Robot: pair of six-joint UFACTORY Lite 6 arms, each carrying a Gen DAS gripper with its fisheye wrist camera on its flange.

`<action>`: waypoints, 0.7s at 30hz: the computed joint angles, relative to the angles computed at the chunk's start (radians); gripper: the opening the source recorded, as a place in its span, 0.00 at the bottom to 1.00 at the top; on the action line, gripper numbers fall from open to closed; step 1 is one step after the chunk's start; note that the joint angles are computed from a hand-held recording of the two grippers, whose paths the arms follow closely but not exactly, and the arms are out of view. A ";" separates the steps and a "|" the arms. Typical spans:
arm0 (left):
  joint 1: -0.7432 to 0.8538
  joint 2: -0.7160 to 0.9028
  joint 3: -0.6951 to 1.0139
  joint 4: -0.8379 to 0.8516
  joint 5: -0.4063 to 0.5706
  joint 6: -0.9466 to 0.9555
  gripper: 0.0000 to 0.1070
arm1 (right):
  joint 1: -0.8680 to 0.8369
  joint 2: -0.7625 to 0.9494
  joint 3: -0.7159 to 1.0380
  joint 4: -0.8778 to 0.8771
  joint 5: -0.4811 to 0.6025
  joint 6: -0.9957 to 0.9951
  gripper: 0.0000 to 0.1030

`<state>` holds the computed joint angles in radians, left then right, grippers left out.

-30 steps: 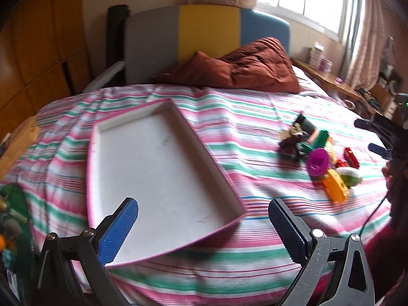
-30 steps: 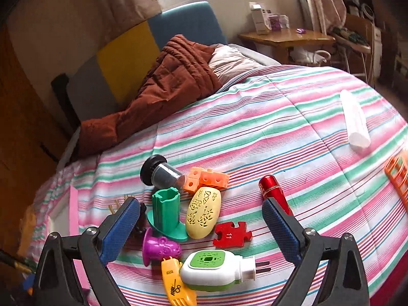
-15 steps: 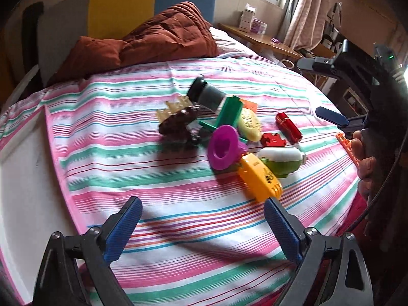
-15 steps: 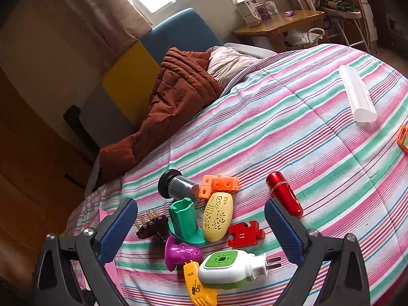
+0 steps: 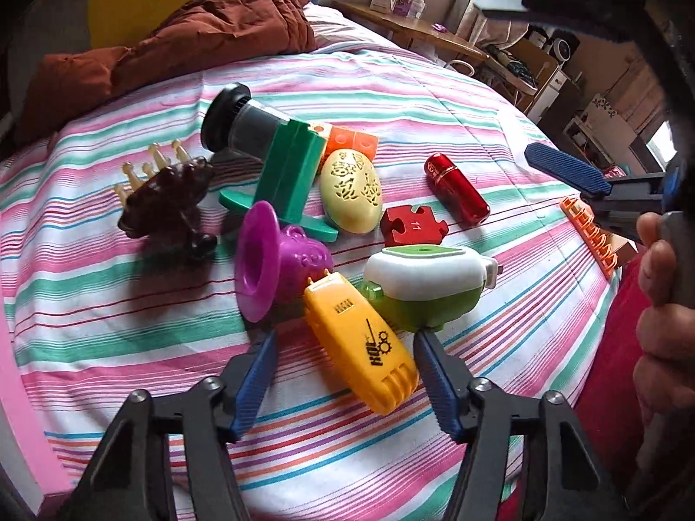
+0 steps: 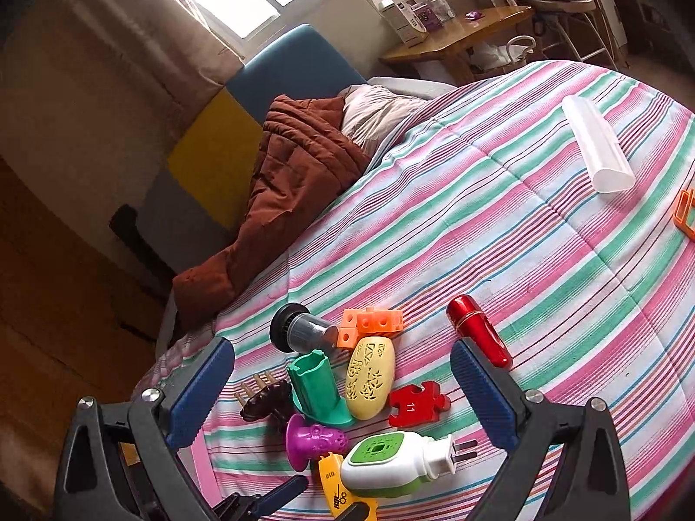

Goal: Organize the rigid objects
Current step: 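Grasp the yellow plastic piece with the left tool and lift it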

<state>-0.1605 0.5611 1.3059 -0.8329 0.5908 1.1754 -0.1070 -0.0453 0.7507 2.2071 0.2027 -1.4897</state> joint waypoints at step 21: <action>0.352 -0.148 -0.292 -0.256 0.114 0.523 0.25 | 0.113 0.159 0.167 -0.688 0.033 0.530 0.76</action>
<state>0.1912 0.4135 1.0142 -1.0886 0.7044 1.6987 0.0065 0.1139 0.9177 1.5191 0.2358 -0.9593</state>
